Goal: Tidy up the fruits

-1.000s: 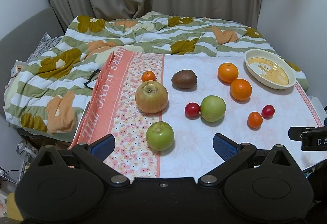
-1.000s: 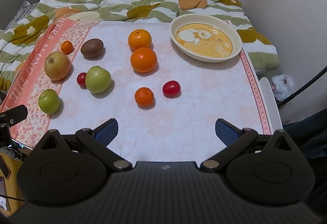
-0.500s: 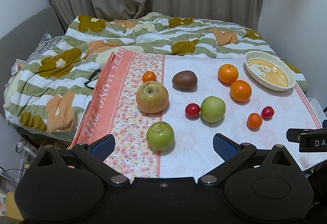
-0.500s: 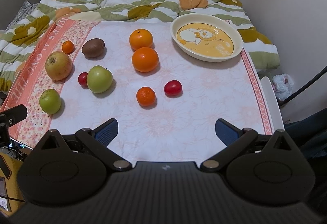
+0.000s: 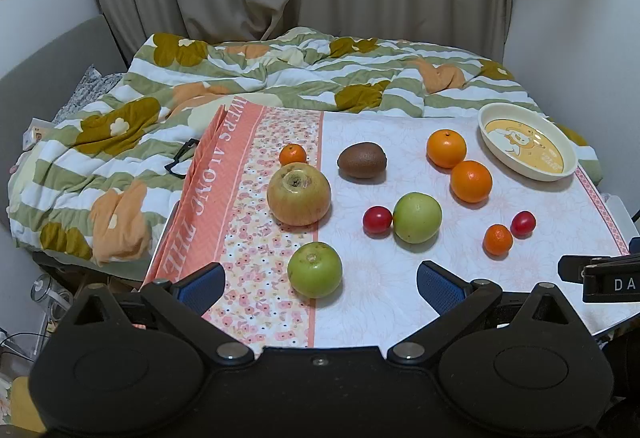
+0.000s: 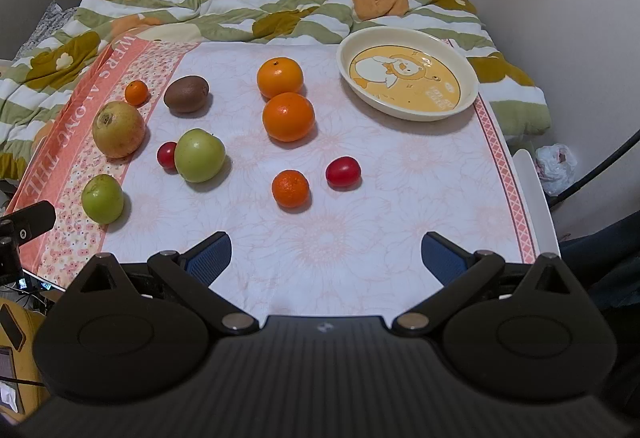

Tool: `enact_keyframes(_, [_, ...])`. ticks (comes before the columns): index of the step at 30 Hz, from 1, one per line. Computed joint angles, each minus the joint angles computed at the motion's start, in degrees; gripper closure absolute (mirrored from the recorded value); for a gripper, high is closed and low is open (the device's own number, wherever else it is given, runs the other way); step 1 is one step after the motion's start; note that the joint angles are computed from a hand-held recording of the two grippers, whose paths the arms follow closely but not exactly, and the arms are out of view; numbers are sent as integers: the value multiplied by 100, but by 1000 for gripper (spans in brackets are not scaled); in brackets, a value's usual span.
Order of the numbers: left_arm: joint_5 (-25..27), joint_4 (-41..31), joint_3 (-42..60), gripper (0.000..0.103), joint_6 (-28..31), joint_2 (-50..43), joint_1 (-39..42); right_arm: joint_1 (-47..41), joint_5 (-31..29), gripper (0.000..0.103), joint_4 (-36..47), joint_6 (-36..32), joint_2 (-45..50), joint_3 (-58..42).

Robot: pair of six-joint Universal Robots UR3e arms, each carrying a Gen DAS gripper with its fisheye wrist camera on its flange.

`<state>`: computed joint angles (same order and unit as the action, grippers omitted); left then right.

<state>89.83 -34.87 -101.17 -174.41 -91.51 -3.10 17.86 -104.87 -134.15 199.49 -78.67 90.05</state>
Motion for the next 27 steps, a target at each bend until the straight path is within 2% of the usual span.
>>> enact_keyframes(27, [-38,-3,8,0,-4,-29,19,20,2,0,63,44,-8,-22])
